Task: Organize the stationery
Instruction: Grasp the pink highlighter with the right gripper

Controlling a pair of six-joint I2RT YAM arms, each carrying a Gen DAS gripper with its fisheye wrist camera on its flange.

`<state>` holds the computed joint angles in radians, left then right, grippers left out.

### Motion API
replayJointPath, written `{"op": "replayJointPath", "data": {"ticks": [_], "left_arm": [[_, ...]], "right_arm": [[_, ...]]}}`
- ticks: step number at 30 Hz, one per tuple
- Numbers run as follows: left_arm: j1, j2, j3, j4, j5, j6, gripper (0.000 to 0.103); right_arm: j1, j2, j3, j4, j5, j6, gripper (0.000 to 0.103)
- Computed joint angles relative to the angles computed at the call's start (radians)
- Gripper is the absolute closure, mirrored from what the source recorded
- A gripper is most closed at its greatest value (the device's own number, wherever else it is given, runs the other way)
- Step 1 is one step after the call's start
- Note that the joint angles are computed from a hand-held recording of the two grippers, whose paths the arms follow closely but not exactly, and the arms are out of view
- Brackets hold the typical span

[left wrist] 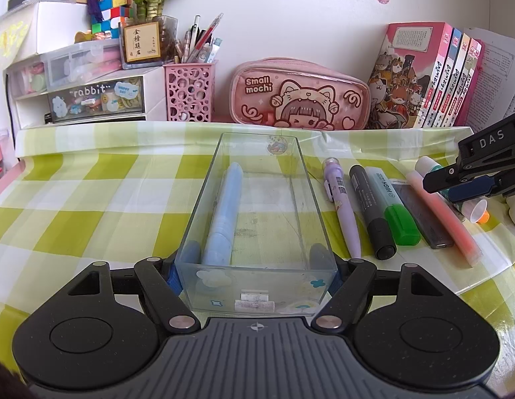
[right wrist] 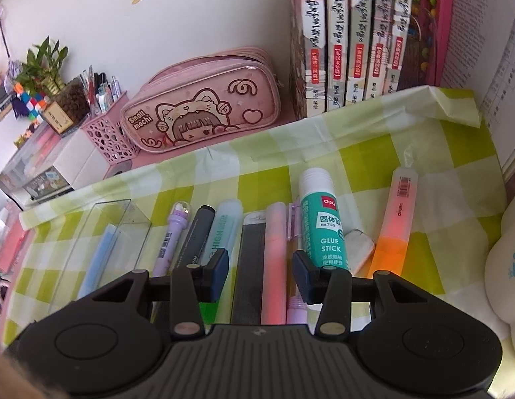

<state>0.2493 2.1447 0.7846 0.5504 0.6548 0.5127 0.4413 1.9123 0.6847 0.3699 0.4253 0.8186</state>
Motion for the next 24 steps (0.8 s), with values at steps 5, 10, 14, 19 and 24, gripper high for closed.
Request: {"op": "replayJointPath", "data": {"ticks": [5,10,14,19,24], "left_arm": [[0.001,0.0,0.001,-0.001,0.0,0.001,0.029],[0.001,0.0,0.001,-0.001,0.0,0.001,0.029],[0.001,0.001,0.001,-0.002,0.001,0.003,0.029],[0.001,0.001,0.002,-0.003,0.002,0.002,0.029],[0.001,0.001,0.003,-0.003,0.002,0.001,0.029]], "right_arm": [[0.01,0.029,0.071,-0.096,0.015,-0.025,0.067],[0.009,0.054,0.122,-0.163,0.012,-0.034,0.073],[0.014,0.091,0.177,-0.231,-0.007,-0.047,0.077],[0.001,0.076,0.14,-0.182,-0.03,-0.023,0.083],[-0.025,0.027,0.081,-0.117,-0.081,0.027,0.083]]}}
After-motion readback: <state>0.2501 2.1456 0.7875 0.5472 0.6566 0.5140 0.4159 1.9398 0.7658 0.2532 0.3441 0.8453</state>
